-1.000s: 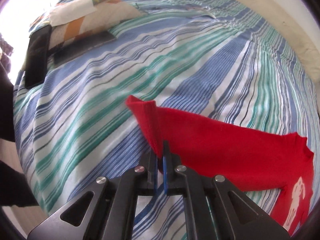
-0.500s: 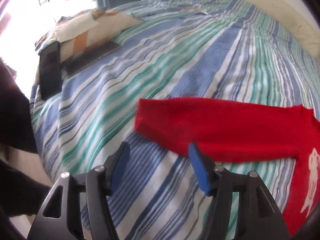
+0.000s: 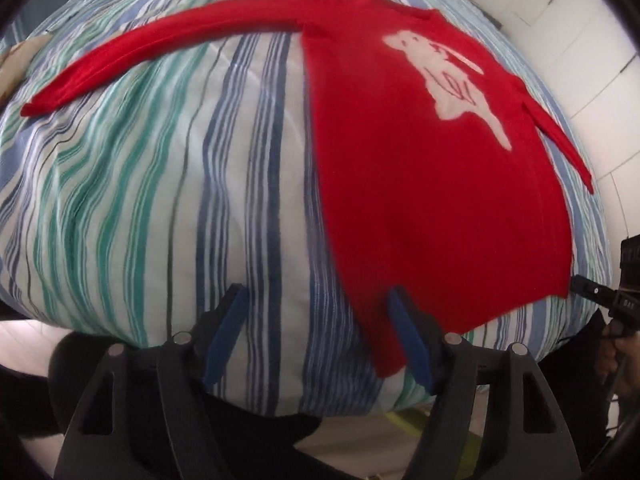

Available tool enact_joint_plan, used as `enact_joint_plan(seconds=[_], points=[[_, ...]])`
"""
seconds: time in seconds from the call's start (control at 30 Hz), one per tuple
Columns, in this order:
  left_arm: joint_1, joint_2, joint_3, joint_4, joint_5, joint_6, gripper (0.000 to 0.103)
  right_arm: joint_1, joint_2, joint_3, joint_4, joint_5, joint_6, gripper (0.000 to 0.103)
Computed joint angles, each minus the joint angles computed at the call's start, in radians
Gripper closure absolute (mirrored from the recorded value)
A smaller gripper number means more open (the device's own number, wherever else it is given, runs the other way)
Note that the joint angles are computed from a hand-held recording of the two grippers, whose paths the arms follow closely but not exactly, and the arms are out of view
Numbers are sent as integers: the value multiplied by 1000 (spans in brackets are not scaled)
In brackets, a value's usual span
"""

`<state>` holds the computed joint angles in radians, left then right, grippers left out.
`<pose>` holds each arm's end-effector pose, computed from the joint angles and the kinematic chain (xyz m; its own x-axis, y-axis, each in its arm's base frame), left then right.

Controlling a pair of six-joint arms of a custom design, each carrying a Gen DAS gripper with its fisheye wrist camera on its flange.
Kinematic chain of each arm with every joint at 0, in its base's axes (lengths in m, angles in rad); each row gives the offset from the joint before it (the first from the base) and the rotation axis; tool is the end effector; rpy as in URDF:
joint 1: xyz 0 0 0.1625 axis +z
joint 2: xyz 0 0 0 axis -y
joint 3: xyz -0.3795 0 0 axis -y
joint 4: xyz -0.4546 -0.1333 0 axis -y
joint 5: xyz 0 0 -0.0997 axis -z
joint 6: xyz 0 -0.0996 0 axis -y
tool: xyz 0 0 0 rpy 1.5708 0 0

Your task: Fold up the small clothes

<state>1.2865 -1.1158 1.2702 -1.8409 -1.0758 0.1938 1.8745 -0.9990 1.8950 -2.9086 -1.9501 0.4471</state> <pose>-0.0300 -0.7467 0.3579 -0.7903 0.3742 -0.4853 0.4390 0.8982 -0.0224 0.2771 -0.5619 0.0857 -0.9589 0.2587 0.1170 0.1599 0.8326 -0.5303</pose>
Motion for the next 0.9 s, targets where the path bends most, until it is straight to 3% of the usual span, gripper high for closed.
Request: enact_joint_plan(seconds=[0.07, 0.1, 0.13, 0.17, 0.2, 0.3, 0.5, 0.6, 0.67, 0.77, 0.8, 0.83, 0.9], points=[[-1, 7, -18, 34, -45, -16, 29, -7, 28, -17, 10, 16, -6, 53], [-3, 6, -14, 47, -59, -13, 44, -7, 40, -25, 8, 11, -11, 59], [-7, 8, -13, 64, -55, -7, 74, -8, 50, -32, 3, 12, -14, 82], [-10, 10, -11, 83, -40, -7, 88, -7, 55, -40, 11, 10, -14, 96], [-10, 11, -10, 98, -32, -16, 98, 0, 60, -52, 33, -8, -11, 99], [-13, -1, -1, 104, -16, -39, 100, 32, 62, -80, 116, -68, -11, 99], [-39, -18, 96, 34, 142, 28, 100, 65, 81, -126, 255, -170, 26, 100], [-68, -32, 152, -25, 210, 65, 99, 35, 103, -114, 219, -157, 28, 100], [-76, -48, 173, -47, 219, 71, 95, 41, 110, -124, 219, -175, 26, 100], [-85, -79, 189, -50, 202, 62, 64, 62, 112, -126, 203, -203, 9, 97], [-90, -96, 202, -65, 202, 61, 47, 64, 107, -118, 190, -203, 15, 89], [-96, -112, 214, -84, 200, 64, 40, 66, 99, -109, 189, -202, 30, 79], [-103, -140, 216, -94, 189, 68, 39, 71, 67, -70, 170, -202, 60, 69]])
